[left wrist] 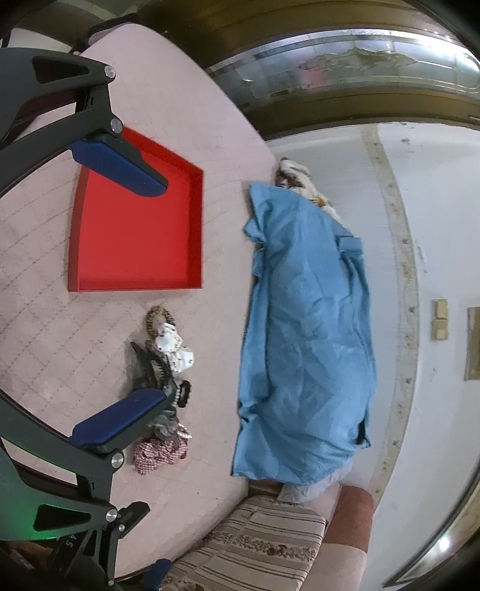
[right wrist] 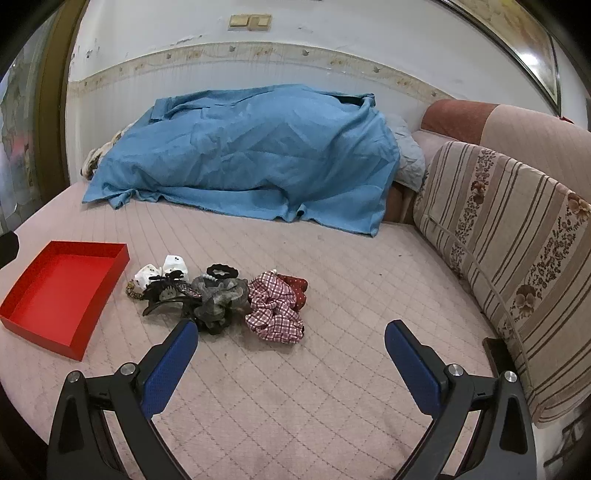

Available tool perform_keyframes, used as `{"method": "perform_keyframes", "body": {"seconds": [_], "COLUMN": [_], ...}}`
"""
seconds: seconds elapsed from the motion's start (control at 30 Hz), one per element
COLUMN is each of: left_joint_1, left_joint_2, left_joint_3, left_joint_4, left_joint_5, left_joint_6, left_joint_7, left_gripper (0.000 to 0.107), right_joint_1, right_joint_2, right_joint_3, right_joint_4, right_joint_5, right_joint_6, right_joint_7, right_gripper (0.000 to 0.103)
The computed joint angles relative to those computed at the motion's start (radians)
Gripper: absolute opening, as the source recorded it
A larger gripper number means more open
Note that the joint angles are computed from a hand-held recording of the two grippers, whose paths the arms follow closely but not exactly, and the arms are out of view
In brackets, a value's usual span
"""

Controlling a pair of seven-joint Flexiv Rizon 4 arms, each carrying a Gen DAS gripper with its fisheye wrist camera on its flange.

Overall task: Organize jewelry
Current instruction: 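Move both tools back and toward the pile beside the red tray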

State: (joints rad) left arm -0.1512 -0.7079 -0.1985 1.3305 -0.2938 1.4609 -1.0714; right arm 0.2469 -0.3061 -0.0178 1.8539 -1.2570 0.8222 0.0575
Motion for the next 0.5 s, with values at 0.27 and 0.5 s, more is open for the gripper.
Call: {"method": "perform_keyframes", "body": {"seconds": [0.27,0.5], "left_joint_1": [-0.054,-0.076], "left_joint_2": [-0.056,-0.137], "left_joint_3": [0.095,0.134], "left_joint_4": [-0.106,-0.262], "left_joint_5": [0.04,0.085], "left_joint_6": [-0.133,-0.279], "left_joint_7": [-0.07,-0.114], "left_gripper": [0.103,0.103], "right_joint_1": [-0.021,-0.063], "right_joint_2": [-0.027,-0.037], "right_joint_3": [-0.014,-0.039], "right_joint_4": [-0.006,0.024], "right_joint_5": [0.037,0.051], "right_joint_6": [0.049,0.153], "right_joint_7": [-0.025,0.004], "right_gripper": [0.102,0.102]}}
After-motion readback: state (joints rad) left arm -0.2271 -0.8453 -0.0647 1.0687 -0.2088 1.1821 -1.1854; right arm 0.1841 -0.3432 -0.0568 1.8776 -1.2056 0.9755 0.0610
